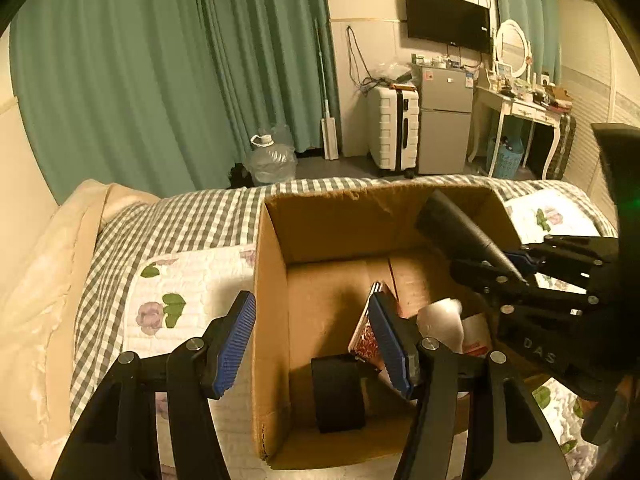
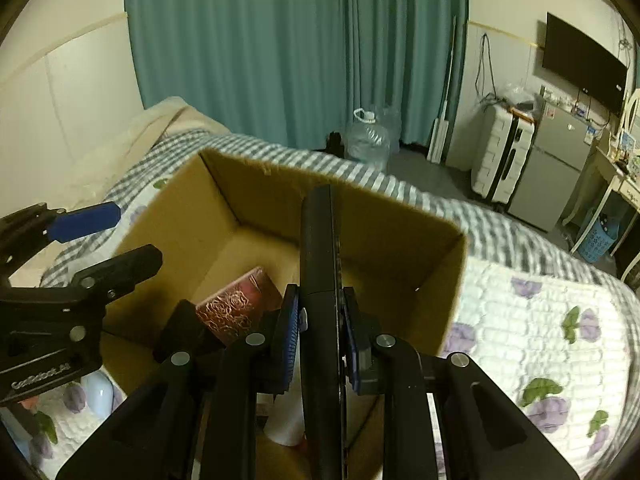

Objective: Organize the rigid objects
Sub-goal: 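Lower the card case and black remote into the box and open both tools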

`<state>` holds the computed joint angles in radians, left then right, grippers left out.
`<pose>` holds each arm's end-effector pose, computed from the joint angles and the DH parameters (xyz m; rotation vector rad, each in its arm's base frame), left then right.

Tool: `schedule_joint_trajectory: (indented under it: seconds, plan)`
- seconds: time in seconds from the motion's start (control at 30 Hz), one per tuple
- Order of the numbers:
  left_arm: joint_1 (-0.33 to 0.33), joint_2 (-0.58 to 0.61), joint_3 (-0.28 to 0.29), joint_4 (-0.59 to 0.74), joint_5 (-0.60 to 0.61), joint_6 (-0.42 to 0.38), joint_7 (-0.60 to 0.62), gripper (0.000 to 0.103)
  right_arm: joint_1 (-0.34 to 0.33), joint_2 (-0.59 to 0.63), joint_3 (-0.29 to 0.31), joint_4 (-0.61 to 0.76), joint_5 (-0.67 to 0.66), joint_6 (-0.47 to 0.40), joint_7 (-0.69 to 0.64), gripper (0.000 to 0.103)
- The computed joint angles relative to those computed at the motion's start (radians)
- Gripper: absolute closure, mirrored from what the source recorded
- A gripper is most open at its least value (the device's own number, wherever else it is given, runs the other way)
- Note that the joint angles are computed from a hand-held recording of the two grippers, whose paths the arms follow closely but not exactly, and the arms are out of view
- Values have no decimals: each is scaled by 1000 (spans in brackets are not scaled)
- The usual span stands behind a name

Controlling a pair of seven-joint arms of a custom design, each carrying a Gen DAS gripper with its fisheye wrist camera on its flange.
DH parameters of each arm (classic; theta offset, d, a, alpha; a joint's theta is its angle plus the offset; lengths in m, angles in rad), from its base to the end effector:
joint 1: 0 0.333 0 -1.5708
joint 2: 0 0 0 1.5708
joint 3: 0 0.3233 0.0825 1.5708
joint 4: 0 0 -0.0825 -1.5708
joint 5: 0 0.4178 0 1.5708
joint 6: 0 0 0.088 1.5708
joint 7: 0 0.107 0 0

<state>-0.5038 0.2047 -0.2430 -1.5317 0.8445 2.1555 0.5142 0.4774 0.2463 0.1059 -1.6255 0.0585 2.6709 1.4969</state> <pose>0.5430 -0.4388 0.5991 -1.6802 1.6853 -0.6145 0.6066 0.3881 0.5706 -2.1075 1.1087 -0.4346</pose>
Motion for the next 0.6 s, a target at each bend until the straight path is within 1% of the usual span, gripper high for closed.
schedule_joint_trajectory:
  seconds: [0.13, 0.2, 0.23, 0.27, 0.3, 0.4, 0.43, 0.47, 0.53, 0.57, 0.6]
  plan:
    - [-1, 1, -1, -8, 1, 6, 8, 42, 6, -1, -9, -18, -18, 28, 22, 83]
    - [-4, 0, -2, -5, 0, -2, 7, 42, 2, -14, -9, -29, -13, 36, 30, 80]
    - [-5, -2, -3, -3, -3, -8, 5, 42, 2, -25, -11, -35, -17, 37, 40, 69]
    - [-7, -6, -5, -2, -3, -13, 1, 42, 6, -37, -17, -42, -34, 38, 60, 54]
    - [-8, -15, -6, -5, -3, -15, -5, 42, 11, -54, -24, -54, -60, 44, 86, 51]
    - [-7, -60, -16, -32, -3, -3, -24, 42, 13, -120, -29, -98, -127, 53, 152, 50]
    - [-7, -75, -22, -37, 0, -6, -28, 42, 12, -154, -29, -117, -155, 51, 179, 47]
    - [-9, -93, -29, -42, 8, -14, -32, 42, 7, -171, -23, -123, -177, 49, 199, 41]
    - [-12, -126, -44, -50, 32, -29, -42, 42, -2, -232, -10, -155, -236, 48, 253, 33]
    - [-13, -146, -52, -54, 46, -37, -51, 42, -11, -259, 0, -169, -252, 47, 267, 29]
    - [-13, -164, -61, -58, 56, -42, -58, 41, -19, -290, 12, -183, -269, 42, 285, 28]
